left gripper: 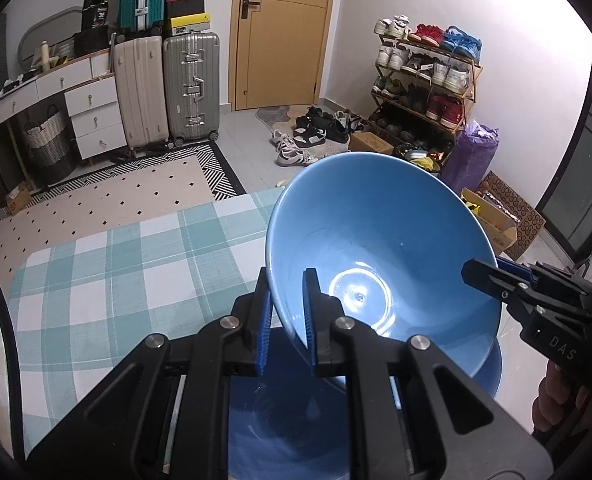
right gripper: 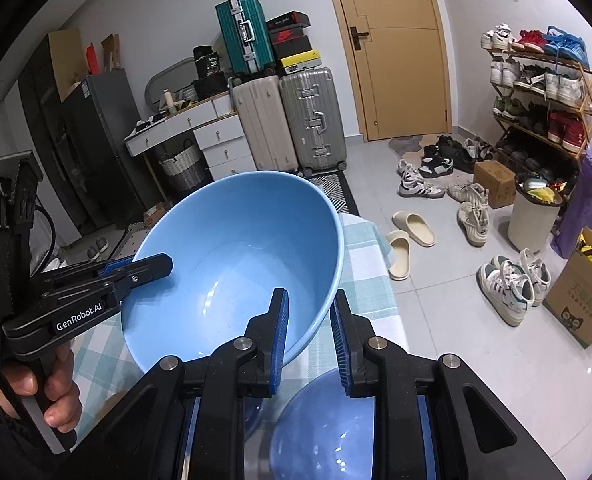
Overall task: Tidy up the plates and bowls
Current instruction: 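Lift the gripped blue bowls off the table with both tools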
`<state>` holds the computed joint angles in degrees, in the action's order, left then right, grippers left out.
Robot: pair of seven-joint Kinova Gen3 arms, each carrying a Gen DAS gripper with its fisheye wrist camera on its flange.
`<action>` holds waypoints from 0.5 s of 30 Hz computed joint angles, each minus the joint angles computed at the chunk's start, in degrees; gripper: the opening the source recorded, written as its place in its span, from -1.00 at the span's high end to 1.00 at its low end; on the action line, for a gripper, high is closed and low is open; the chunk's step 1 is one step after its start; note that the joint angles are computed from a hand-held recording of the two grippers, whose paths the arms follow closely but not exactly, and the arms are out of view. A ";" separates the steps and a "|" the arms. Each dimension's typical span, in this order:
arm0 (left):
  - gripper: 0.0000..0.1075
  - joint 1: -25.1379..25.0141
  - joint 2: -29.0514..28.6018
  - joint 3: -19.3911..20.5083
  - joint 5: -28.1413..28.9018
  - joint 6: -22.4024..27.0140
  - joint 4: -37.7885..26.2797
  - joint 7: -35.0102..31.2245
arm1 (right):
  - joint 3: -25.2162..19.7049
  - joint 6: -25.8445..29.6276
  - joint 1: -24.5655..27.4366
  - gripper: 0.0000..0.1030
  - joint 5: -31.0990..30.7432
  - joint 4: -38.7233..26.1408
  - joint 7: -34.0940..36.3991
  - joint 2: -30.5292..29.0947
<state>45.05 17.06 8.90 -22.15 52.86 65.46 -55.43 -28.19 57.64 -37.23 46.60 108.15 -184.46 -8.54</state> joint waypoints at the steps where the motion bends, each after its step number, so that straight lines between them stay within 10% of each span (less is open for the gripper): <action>1: 0.81 0.06 -0.63 -0.11 -0.03 0.02 0.62 0.37 | -0.26 0.16 -0.14 0.57 0.20 -0.25 -0.13 0.15; 15: 0.81 -3.30 -9.38 3.01 -3.21 -2.22 11.97 6.23 | -0.31 -0.44 -4.16 0.57 2.34 -1.59 -1.71 2.61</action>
<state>41.74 7.68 11.91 -25.36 50.65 77.43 -49.20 -28.50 57.20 -41.39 48.94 106.56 -186.17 -5.93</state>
